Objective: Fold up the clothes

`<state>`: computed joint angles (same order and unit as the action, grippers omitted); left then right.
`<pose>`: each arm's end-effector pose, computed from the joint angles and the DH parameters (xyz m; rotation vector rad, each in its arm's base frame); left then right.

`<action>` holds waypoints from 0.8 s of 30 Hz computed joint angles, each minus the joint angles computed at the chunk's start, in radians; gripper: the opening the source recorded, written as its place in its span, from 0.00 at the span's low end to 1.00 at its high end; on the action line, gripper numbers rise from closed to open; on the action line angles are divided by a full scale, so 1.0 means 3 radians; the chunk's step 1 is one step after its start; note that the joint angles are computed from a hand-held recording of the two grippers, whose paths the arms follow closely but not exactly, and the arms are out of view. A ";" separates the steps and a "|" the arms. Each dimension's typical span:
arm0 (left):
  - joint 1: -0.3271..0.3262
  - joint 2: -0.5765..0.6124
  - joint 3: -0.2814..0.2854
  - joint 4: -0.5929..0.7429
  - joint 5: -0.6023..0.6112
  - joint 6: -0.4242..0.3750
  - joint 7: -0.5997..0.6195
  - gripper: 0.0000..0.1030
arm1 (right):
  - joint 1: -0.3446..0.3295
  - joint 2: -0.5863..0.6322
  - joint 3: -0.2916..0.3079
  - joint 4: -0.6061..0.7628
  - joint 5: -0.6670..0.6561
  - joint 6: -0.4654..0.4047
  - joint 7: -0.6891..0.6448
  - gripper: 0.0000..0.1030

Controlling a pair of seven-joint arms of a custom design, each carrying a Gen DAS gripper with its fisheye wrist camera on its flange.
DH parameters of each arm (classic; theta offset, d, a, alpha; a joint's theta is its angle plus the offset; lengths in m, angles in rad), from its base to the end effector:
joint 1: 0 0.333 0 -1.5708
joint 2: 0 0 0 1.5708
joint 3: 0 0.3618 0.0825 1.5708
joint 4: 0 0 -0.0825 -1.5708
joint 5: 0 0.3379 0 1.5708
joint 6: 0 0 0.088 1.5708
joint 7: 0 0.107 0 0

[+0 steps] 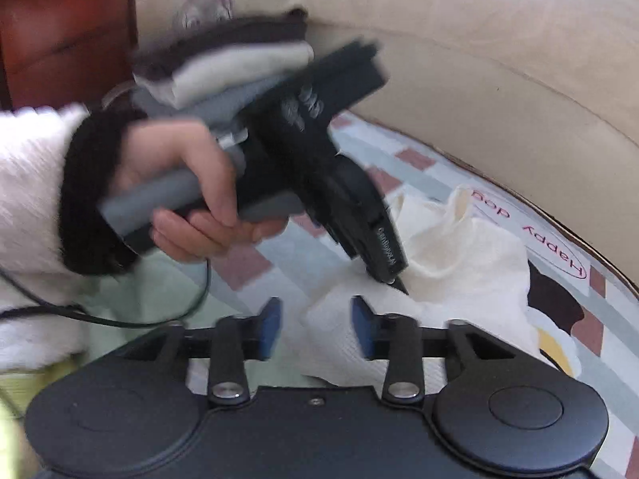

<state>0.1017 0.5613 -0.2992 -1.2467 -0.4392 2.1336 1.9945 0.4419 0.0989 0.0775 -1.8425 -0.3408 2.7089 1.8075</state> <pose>0.7184 -0.0967 0.5420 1.6348 -2.4003 0.9732 0.5158 0.3056 0.6219 -2.1321 1.2192 -0.6843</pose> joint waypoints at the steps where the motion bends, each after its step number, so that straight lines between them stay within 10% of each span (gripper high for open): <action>1: -0.0006 -0.0030 0.0022 -0.0038 0.0008 0.0067 -0.0028 0.07 | -0.0006 -0.0054 -0.0008 -0.0024 -0.0005 -0.0016 0.0004 0.59; 6: -0.0398 -0.0428 0.0424 -0.0689 0.0902 0.1106 -0.0363 0.14 | -0.0103 -0.0231 -0.0072 -0.0079 -0.0671 -0.0637 0.0663 0.59; 11: -0.0038 -0.0187 0.0136 -0.0216 0.0295 0.0388 -0.0507 0.16 | -0.0321 -0.0450 -0.0003 -0.0360 -0.0685 -0.0667 0.1102 0.59; 15: 0.0134 -0.0357 -0.0083 -0.0528 -0.0071 0.0888 -0.0130 0.27 | -0.0424 -0.0401 0.0036 -0.0406 -0.0329 -0.0600 0.1285 0.59; 19: 0.0392 -0.0320 -0.0398 -0.0498 -0.0841 0.0720 0.0596 0.45 | -0.0452 -0.0262 0.0023 -0.0459 -0.0348 -0.0292 0.1590 0.61; 24: 0.0127 -0.0205 -0.0196 -0.0410 -0.0704 0.0368 0.0567 0.45 | -0.0421 -0.0019 -0.0093 -0.0246 -0.0204 -0.0414 0.1977 0.79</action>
